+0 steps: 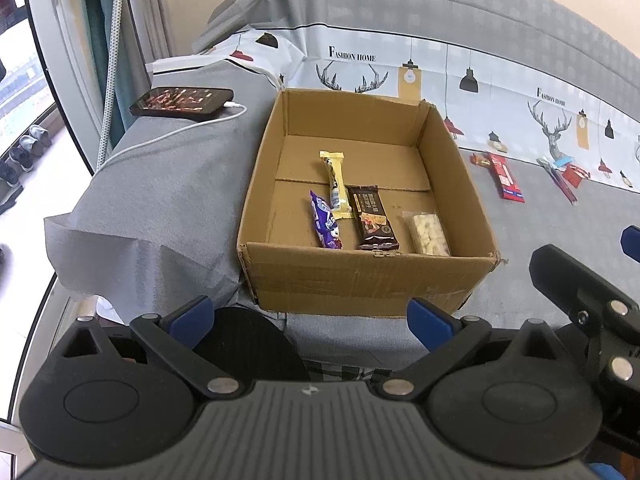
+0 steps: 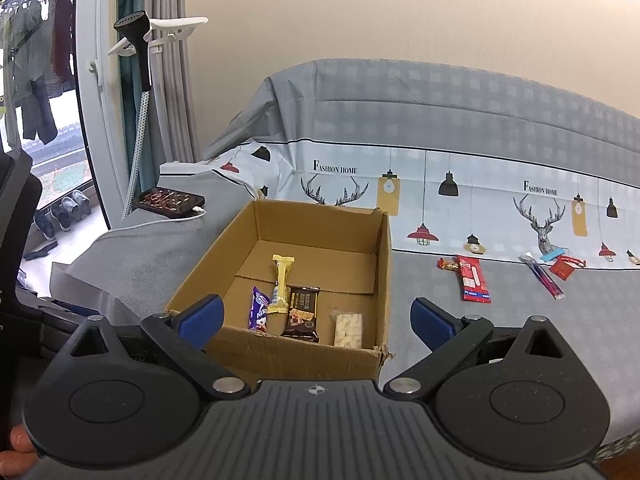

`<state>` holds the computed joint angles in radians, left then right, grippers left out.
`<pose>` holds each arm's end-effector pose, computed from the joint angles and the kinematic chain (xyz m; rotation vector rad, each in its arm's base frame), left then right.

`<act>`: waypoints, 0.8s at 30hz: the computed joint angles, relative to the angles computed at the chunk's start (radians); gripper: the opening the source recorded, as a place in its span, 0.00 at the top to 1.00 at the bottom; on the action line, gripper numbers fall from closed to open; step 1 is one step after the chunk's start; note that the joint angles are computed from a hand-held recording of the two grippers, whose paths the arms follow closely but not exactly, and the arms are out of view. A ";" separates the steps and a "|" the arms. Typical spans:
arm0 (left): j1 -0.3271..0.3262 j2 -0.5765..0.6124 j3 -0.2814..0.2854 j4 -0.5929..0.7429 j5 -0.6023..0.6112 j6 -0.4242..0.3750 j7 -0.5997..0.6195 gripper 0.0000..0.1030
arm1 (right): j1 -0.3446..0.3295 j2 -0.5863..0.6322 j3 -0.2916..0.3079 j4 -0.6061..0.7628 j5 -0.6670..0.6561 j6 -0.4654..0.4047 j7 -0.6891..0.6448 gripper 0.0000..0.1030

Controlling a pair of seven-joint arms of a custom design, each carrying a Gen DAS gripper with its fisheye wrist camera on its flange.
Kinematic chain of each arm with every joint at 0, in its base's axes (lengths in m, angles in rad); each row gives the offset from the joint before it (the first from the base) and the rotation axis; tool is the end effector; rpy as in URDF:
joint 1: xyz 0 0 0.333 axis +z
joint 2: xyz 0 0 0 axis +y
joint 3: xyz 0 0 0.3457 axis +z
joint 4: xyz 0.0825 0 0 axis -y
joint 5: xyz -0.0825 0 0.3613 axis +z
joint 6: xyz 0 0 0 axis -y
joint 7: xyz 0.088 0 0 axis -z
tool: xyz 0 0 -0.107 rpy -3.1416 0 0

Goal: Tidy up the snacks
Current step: 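Move both tools toward the red spicy-strip pack and purple tube snack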

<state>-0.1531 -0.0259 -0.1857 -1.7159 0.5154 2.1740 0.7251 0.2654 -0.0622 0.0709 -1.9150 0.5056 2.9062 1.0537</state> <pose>0.5438 -0.1733 0.6707 -2.0443 1.4851 -0.4846 0.5428 0.1602 0.6782 -1.7881 1.1470 -0.6565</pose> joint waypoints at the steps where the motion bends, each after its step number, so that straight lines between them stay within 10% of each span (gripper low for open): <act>1: 0.000 0.001 0.000 0.000 -0.003 -0.001 0.002 0.00 | -0.001 0.001 0.001 0.002 -0.005 -0.002 0.006 0.03; 15: -0.007 0.055 -0.003 0.079 -0.017 -0.087 0.028 0.00 | -0.004 0.024 -0.015 0.025 0.080 -0.004 -0.032 0.03; 24: -0.067 0.289 -0.007 0.430 0.015 -0.237 0.123 0.00 | -0.078 0.117 -0.066 0.094 0.062 0.037 0.078 0.03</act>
